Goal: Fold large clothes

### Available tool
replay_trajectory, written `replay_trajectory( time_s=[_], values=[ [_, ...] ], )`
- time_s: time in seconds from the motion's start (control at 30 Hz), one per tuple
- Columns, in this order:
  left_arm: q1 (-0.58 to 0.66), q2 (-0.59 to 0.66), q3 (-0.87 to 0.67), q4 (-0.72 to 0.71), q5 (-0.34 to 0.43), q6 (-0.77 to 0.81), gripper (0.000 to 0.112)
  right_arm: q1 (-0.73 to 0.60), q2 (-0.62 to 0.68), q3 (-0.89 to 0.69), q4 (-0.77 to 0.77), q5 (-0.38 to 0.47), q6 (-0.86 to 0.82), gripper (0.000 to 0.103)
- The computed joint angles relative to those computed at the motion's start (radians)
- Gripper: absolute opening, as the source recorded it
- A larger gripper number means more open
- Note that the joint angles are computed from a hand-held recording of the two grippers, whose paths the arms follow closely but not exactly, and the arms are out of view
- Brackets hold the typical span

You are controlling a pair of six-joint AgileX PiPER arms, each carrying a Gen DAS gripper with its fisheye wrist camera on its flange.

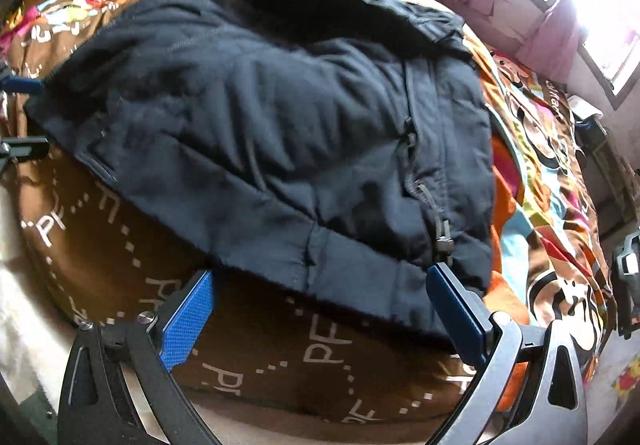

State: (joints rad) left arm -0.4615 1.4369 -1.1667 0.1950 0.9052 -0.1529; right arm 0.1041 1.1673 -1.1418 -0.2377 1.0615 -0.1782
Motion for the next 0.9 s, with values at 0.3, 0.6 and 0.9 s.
replay_trajectory(
  time_s=[0.3,0.6,0.9],
  values=[
    [0.016,0.046,-0.016,-0.028,0.030,0.009,0.103,0.155,0.041,0.096,-0.278,-0.099,0.275,0.100],
    [0.033,0.021,-0.003,-0.044,0.014,0.014,0.103,-0.010,0.038,-0.013,-0.002,-0.210,0.097,0.100],
    [-0.070,-0.058,0.054,0.135,-0.064,-0.105,0.103,-0.116,0.261,-0.481,0.340,-0.012,-0.108,0.100]
  ],
)
